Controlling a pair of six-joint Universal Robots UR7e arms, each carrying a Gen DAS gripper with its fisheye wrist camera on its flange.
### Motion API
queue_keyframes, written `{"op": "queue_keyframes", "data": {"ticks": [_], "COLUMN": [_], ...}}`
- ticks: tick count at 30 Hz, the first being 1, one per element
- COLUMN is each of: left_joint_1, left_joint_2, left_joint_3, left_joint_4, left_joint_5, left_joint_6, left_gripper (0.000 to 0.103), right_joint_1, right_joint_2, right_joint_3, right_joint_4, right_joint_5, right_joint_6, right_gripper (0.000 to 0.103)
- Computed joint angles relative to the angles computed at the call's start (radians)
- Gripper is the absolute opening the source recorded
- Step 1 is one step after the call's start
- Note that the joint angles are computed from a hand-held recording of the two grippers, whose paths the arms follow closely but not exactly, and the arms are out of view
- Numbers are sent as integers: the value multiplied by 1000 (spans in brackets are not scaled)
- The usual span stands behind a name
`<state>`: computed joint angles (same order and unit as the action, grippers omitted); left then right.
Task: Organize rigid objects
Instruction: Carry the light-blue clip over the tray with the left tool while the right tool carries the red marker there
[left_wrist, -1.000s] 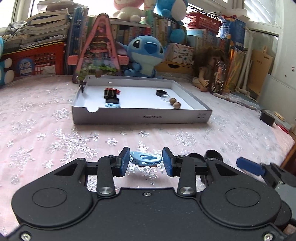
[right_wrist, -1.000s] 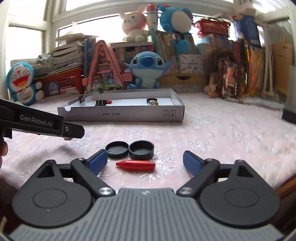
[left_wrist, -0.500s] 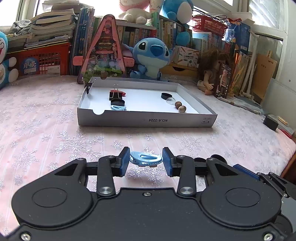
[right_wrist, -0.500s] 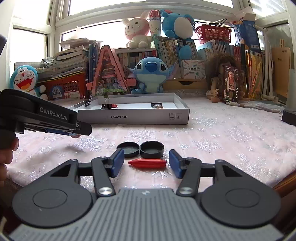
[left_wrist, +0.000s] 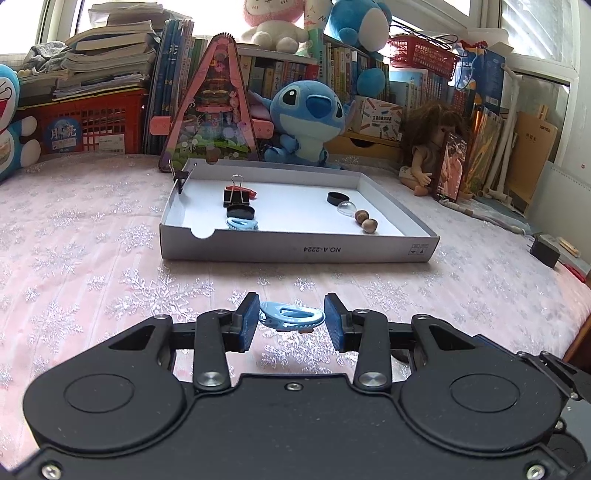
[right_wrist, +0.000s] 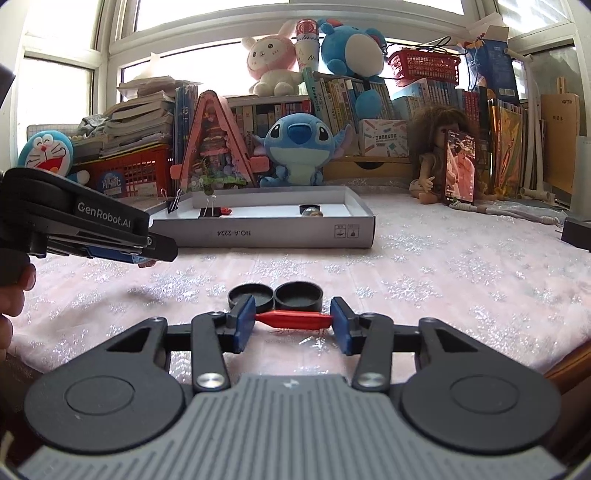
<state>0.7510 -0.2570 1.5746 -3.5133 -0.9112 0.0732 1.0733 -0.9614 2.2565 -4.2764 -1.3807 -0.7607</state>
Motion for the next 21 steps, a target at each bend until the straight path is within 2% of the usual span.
{"op": "queue_keyframes", "data": {"ticks": [7,21], "left_joint_1": [7,31], "left_joint_2": [1,39], "left_joint_3": [-40,-204], "left_joint_4": [24,92], "left_joint_5": [8,32], "left_joint_6": [-3,11], "left_gripper": [36,36], "right_joint_1": [20,76], "right_joint_2": [-26,-67], "right_joint_3": [-53,-212], "right_joint_4": [35,253], "right_joint_5": [-6,-50], "right_joint_6": [14,56], "right_gripper": [49,49]}}
